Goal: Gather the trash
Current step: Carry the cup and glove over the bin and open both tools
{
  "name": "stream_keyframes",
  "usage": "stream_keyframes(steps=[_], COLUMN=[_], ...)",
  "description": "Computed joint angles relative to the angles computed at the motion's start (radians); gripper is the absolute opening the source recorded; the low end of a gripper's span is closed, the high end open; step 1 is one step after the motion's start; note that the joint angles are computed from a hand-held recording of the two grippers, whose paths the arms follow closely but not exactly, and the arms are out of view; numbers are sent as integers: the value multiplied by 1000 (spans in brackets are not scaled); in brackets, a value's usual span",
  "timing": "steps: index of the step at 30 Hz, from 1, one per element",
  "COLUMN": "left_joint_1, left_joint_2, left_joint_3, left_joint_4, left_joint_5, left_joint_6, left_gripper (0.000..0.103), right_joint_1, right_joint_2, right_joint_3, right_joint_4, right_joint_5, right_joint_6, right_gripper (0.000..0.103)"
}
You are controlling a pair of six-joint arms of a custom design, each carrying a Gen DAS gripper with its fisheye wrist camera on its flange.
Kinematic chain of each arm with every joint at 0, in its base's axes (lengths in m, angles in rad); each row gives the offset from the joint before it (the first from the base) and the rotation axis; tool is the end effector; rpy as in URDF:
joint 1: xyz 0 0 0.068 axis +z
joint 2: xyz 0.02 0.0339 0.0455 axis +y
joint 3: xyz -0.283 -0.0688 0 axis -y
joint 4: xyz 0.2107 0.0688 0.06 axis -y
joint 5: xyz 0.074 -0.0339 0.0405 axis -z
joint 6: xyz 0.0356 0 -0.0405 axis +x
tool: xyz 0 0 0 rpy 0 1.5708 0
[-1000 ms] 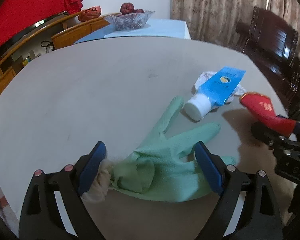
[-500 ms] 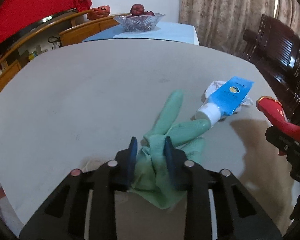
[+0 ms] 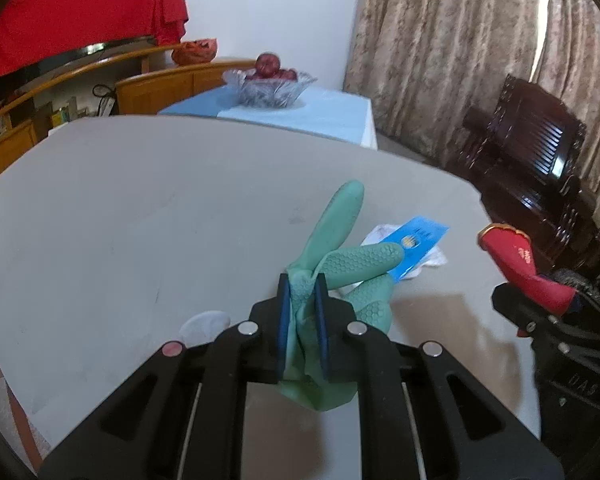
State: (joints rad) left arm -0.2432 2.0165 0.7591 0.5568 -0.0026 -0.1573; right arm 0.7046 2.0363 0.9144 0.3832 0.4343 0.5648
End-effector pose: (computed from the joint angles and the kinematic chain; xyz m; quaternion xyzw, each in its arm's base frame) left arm 0.3376 -0.0837 0.1163 0.0384 0.9060 -0.0827 0.4133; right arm 0.2924 0.2290 0.1310 0.0245 0.8971 0.0753 0.4346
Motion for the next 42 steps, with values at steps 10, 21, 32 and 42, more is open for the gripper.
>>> stream_keyframes(steps=[10, 21, 32, 42], left_joint_1=[-98, -244, -423, -601], left_joint_2=[-120, -205, -185, -73], left_joint_3=[-27, -43, 25, 143], left_joint_4=[-34, -54, -70, -61], left_joint_5=[-31, -78, -103, -93], left_joint_6=[-19, -38, -64, -95], left_gripper=[11, 11, 11, 11], right_joint_1=[20, 28, -23, -112], right_joint_2=[-161, -417, -744, -999], right_joint_3=[-103, -269, -468, -583], right_joint_4=[-11, -58, -210, -392], right_joint_5=[66, 171, 266, 301], right_joint_6=[-12, -13, 24, 55], right_gripper=[82, 82, 82, 82])
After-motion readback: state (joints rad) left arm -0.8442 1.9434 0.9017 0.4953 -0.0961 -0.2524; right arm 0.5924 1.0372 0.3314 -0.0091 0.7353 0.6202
